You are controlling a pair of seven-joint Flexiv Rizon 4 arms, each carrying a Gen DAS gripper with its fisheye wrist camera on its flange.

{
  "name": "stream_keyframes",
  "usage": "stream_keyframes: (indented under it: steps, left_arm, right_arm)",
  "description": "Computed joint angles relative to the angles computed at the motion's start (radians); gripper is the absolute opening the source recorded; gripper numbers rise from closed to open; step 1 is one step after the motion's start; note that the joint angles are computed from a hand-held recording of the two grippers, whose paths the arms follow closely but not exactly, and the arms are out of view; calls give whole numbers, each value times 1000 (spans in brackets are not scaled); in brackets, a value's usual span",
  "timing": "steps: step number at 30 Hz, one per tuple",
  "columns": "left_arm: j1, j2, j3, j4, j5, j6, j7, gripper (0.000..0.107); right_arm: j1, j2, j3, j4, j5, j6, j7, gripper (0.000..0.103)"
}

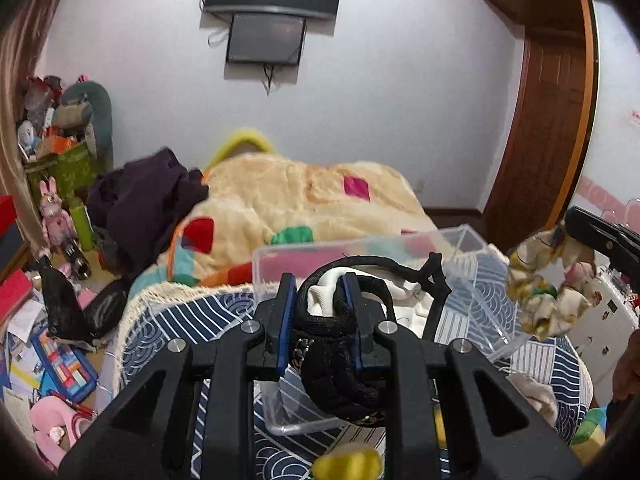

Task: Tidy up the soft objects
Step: 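Carry the plush toys with the right tool while the left tool carries the eye mask into the clear box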

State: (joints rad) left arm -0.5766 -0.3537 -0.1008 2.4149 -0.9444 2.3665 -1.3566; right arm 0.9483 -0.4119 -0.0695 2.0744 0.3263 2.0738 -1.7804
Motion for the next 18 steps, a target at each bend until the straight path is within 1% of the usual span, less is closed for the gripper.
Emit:
stream_keyframes:
  steps: [1,2,4,6,8,11,12,14,16,17,18]
  left_arm:
    - [7,-4,0,-7,3,-18,5,23]
    - [9,-9,0,-13,1,-32,10,23]
    - [8,-23,4,-28,-10,-60,30,23]
    - [3,-34,8,-41,-18,-86,54,23]
    - [11,-35,10,-43,10,-116,56,24]
    - [-17,-40,24,-54,-24,-135,99,27]
    - [-17,-35,24,-51,-18,-145,103,30]
    - [-37,-30,30,-54,-48,-158,132,37]
    - [-32,-16,26,-41,-29,-161,117,45]
    - [-31,-6,25,-32,-23,-166,112,49]
    - [-32,6,24,-23,-19,-172,109,57]
  right_arm:
    - [17,-20,-25,-24,12,-27,-2,6]
    - [16,-25,-29,-27,5,-43,4,6]
    - [34,-55,-65,-48,-2,-82,23,6]
    - [16,-73,-62,-55,-41,-116,60,6]
    - [26,-89,-86,-60,-70,-156,88,6]
    - [34,-97,-108,-47,-121,-200,117,6]
    - [20,-95,-100,-43,-144,-213,127,6]
    - [-15,-84,-71,-28,-182,-230,148,6]
    - [-64,-65,-27,-8,-223,-248,167,7]
    - [-61,-57,-34,6,-232,-244,177,10]
    - [-55,-47,-42,21,-242,-241,186,17]
